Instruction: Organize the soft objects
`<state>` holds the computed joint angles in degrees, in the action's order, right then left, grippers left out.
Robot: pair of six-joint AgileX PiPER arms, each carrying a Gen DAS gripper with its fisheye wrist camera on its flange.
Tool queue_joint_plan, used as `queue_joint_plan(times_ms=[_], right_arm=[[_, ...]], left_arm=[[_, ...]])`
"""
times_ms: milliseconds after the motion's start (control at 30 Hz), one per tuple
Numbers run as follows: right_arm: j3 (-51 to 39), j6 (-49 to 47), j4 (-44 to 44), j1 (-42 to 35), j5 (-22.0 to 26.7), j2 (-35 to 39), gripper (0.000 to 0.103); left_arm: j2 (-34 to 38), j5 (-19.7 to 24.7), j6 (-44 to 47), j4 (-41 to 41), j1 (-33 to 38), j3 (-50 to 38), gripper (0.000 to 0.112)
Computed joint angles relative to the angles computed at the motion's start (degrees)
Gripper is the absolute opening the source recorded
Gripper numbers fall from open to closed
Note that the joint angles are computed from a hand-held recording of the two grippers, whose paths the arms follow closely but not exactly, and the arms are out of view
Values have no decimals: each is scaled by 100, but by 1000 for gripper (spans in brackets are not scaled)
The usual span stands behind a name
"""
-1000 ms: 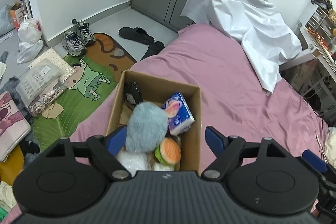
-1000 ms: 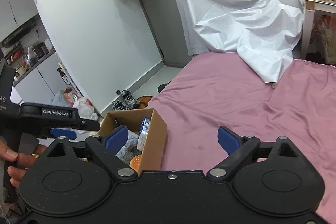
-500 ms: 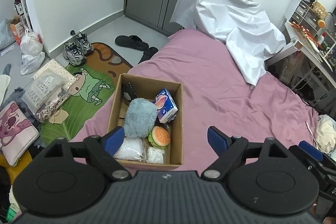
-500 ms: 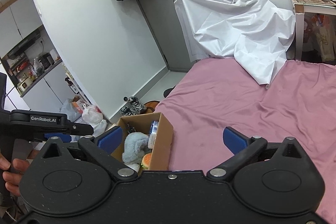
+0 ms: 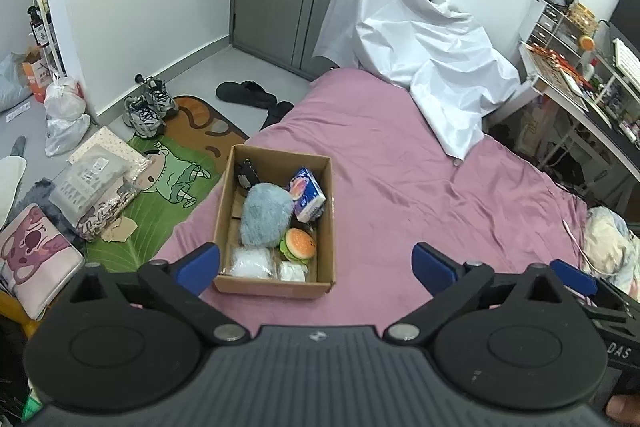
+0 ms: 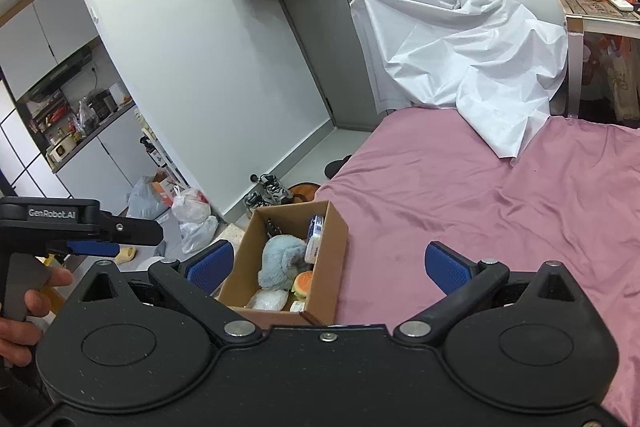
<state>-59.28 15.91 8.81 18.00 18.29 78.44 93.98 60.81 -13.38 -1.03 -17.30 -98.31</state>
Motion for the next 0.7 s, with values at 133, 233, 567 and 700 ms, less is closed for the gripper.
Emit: queue_joint_plan(times_ms=[133, 233, 567, 700], right_arm=[[22, 744, -706, 184, 156, -160, 103], [37, 1079, -994, 289, 285, -268, 103], [49, 1315, -1158, 535, 674, -525, 103], [96, 1418, -1281, 589, 768, -632, 103]], left_arm=[[-291, 47, -34, 59, -93, 207, 102], [-494, 83, -35, -63, -70, 377, 102], [-981, 282, -40, -150, 46, 821, 102], [-1137, 239, -50, -16, 5, 1009, 102]])
